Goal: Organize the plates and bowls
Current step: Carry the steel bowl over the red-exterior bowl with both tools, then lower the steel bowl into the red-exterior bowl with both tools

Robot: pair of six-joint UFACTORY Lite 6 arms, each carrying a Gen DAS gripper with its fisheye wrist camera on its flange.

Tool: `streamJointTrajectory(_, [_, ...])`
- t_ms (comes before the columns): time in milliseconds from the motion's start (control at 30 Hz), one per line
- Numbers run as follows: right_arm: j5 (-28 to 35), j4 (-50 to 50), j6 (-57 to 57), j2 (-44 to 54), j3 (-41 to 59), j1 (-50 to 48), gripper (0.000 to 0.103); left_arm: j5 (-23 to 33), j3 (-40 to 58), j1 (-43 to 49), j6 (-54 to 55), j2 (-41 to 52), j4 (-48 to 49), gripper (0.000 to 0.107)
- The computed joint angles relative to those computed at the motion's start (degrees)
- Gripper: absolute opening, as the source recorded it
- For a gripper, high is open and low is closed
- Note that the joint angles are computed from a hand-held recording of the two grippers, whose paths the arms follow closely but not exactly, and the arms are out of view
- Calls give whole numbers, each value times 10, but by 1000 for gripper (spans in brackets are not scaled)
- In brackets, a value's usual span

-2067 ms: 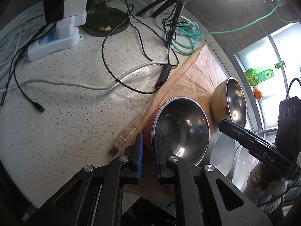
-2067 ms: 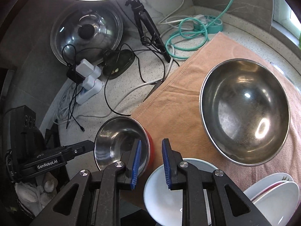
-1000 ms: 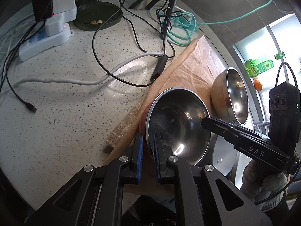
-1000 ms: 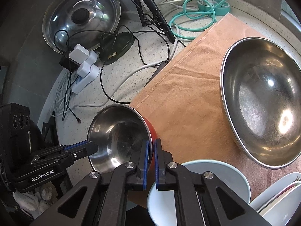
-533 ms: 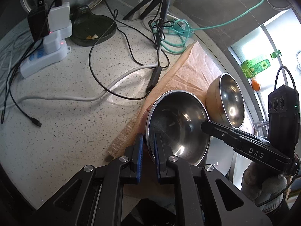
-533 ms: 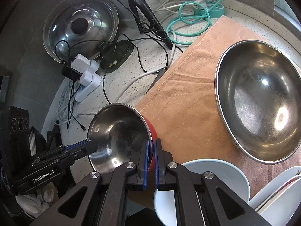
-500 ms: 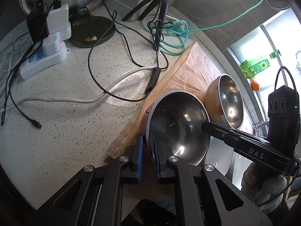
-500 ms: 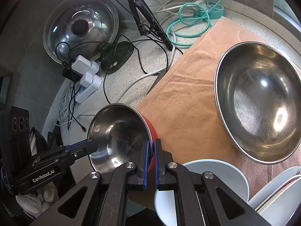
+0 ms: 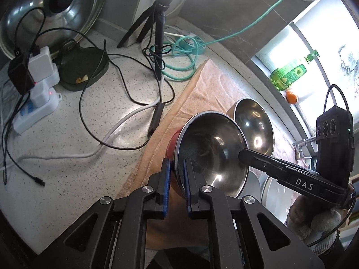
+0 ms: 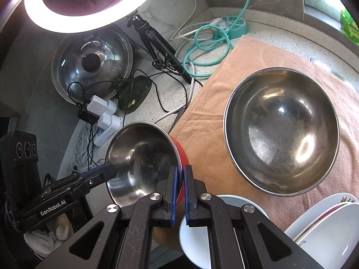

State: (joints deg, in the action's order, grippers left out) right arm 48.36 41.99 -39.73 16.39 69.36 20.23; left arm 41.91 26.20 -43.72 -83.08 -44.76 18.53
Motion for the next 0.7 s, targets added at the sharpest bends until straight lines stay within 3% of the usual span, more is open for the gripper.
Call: streamJointTrajectory(700, [13, -4, 14, -16, 46, -120, 6, -114, 209, 65, 196, 270, -32, 10])
